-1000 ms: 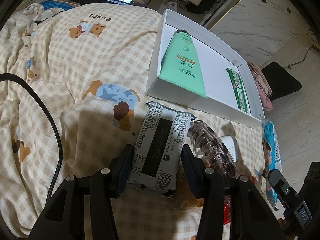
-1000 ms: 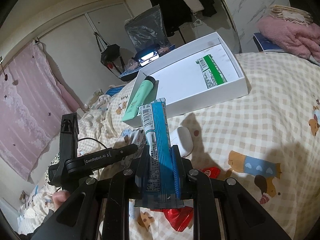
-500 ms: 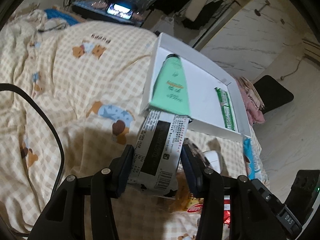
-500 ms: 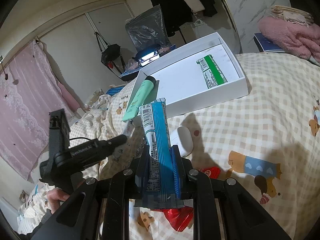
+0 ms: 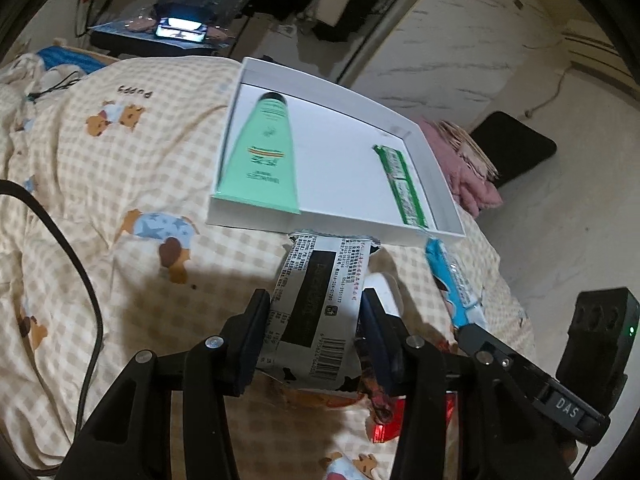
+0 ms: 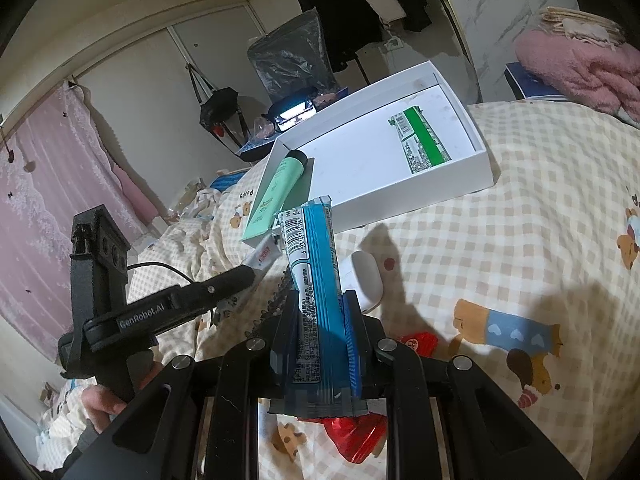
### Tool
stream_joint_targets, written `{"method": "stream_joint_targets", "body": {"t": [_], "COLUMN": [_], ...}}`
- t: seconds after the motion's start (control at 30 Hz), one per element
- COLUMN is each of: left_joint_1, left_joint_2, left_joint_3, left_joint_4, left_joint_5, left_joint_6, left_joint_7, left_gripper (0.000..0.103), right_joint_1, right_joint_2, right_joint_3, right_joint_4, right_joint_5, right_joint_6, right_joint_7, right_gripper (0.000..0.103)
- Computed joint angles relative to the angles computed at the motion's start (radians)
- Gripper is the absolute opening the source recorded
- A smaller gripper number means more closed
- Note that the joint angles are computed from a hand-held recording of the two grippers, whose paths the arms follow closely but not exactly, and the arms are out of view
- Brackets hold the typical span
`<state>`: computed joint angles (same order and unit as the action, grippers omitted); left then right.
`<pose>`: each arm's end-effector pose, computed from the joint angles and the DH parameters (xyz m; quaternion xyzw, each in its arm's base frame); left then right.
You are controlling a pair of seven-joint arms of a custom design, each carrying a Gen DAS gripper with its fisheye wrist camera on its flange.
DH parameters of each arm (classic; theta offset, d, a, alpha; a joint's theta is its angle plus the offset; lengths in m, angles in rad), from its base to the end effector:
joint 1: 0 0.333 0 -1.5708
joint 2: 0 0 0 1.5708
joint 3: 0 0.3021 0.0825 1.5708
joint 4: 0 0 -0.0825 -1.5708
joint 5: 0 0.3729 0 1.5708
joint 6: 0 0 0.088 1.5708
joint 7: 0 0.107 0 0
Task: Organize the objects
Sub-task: 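Carry the white-silver packet and blue bar over the white box with both tools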
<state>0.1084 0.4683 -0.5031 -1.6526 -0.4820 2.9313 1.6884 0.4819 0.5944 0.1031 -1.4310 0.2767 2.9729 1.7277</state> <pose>0.6771 -0.1855 0.4510 -0.6518 0.6102 -0.4476 0.0504 0.6426 0.3789 0.4547 -0.6668 0.5844 -0.0861 0.4543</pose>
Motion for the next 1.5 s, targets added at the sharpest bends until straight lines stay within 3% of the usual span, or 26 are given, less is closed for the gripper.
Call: {"method": "stream_joint_targets", "body": {"t": [0.23,0.47,0.67,0.9,1.1,1.23,1.27,1.33,1.4,1.43,1.5], "left_joint_1": [0.002,0.046,0.020,0.095,0.046,0.001,-0.019,-0.114,-0.174,-0.188,-0.170], "left_joint_2": [0.007,0.005,-0.017,-0.017,-0.032,0.000,0.022,0.088,0.143,0.167,0.212], "left_joint_3": [-0.012,-0.072,-0.038,-0.133,-0.068,-0.014,0.008,0.127,0.210,0.230,0.202], "left_joint_4": [0.013,0.008,0.003,0.011,0.016,0.066,0.094,0.199,0.283,0.318,0.362], "left_joint_5": [-0.003,-0.087,-0.094,-0.219,-0.187,-0.108,-0.077,0.033,0.115,0.143,0.162], "left_joint_6": [-0.013,0.000,0.017,0.056,0.071,0.095,0.103,0.075,0.036,0.017,0.013], "left_joint_7": [0.016,0.097,0.077,0.175,0.127,0.061,0.035,-0.095,-0.191,-0.223,-0.231], "left_gripper": [0.050,0.050,0.050,0.050,0.050,0.050,0.050,0.050,0.050,0.050,0.050], "right_joint_1": [-0.001,-0.003,-0.003,-0.015,-0.016,0.004,0.011,0.017,0.025,0.028,0.025], "right_joint_2": [0.001,0.000,0.001,0.031,0.047,0.066,0.079,0.109,0.152,0.181,0.246], "right_joint_3": [0.001,0.004,0.003,0.016,0.020,-0.019,-0.035,-0.058,-0.084,-0.099,-0.113], "right_joint_4": [0.000,-0.004,0.007,0.101,0.175,0.237,0.266,0.321,0.395,0.442,0.548], "right_joint_5": [0.002,0.006,0.012,0.011,0.006,-0.037,-0.053,-0.079,-0.108,-0.124,-0.149], "right_joint_6": [-0.003,0.003,-0.014,-0.073,-0.117,-0.121,-0.123,-0.128,-0.152,-0.171,-0.212], "right_joint_7": [-0.002,-0.004,0.001,-0.013,-0.032,-0.032,-0.024,-0.011,0.012,0.028,0.049], "right_gripper": [0.022,0.022,0.022,0.022,0.022,0.022,0.022,0.022,0.022,0.022,0.022]}}
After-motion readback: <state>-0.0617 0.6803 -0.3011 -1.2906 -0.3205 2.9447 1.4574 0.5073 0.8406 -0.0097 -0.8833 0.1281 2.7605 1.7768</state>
